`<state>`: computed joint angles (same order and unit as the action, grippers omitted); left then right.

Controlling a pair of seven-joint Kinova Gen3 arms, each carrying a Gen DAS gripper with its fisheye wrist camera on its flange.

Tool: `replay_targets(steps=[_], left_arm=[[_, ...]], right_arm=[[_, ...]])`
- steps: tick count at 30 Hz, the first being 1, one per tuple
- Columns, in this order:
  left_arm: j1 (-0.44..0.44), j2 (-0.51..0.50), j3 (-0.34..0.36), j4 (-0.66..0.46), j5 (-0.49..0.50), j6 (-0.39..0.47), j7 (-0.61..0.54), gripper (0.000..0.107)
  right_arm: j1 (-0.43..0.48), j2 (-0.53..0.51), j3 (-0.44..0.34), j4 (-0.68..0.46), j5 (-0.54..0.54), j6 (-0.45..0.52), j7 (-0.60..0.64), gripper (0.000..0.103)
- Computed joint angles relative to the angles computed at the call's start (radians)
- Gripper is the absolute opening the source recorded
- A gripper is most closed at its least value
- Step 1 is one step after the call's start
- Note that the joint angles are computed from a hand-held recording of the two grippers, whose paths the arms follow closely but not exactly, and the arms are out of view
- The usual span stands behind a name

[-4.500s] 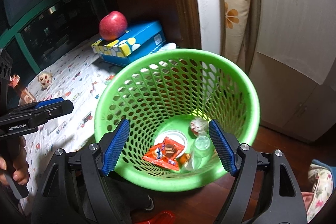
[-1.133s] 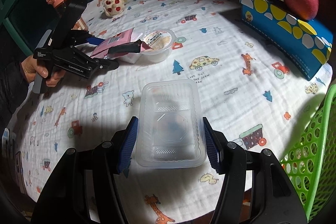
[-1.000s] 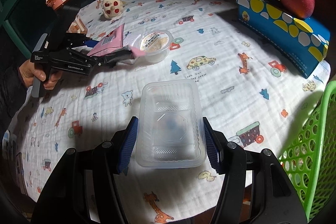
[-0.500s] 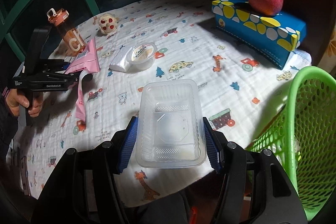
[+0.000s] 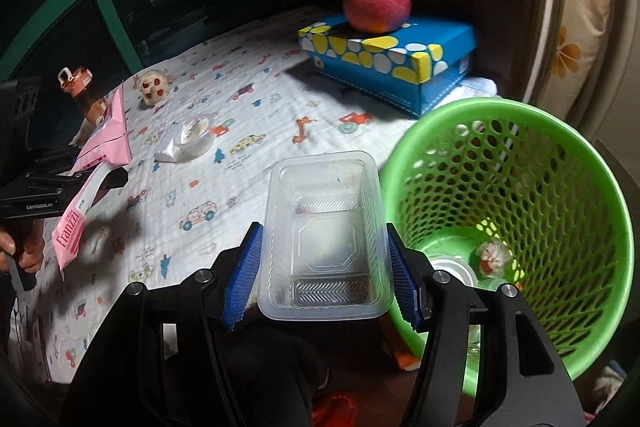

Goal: Collect trash
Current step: 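Carry the clear tray in the right tool while the left tool carries the pink packet to the basket, then open the right tool to drop the tray while the left tool drops the pink packet into the basket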

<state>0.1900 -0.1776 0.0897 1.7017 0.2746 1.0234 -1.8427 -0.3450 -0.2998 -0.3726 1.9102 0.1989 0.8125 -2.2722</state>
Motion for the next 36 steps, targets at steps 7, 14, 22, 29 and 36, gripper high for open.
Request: replay_targets(steps=[7,14,22,29,36], left_arm=[[0.075,0.085,0.096,-0.085,-0.034,-0.028,0.107,0.046],[0.177,0.196,0.152,-0.202,-0.111,-0.028,0.217,0.046],[0.281,0.309,0.164,-0.316,-0.173,-0.012,0.314,0.046],[0.349,0.392,0.161,-0.399,-0.201,0.006,0.362,0.046],[0.411,0.461,0.154,-0.469,-0.221,0.025,0.404,0.051]], right_arm=[[0.057,-0.079,0.075,0.055,-0.027,0.007,0.043,0.059],[0.138,-0.119,0.137,0.086,-0.048,0.024,0.103,0.059],[0.206,-0.159,0.191,0.118,-0.086,0.02,0.158,0.07],[0.248,-0.212,0.214,0.137,-0.118,0.024,0.186,0.073],[0.29,-0.272,0.228,0.145,-0.138,0.039,0.202,0.075]])
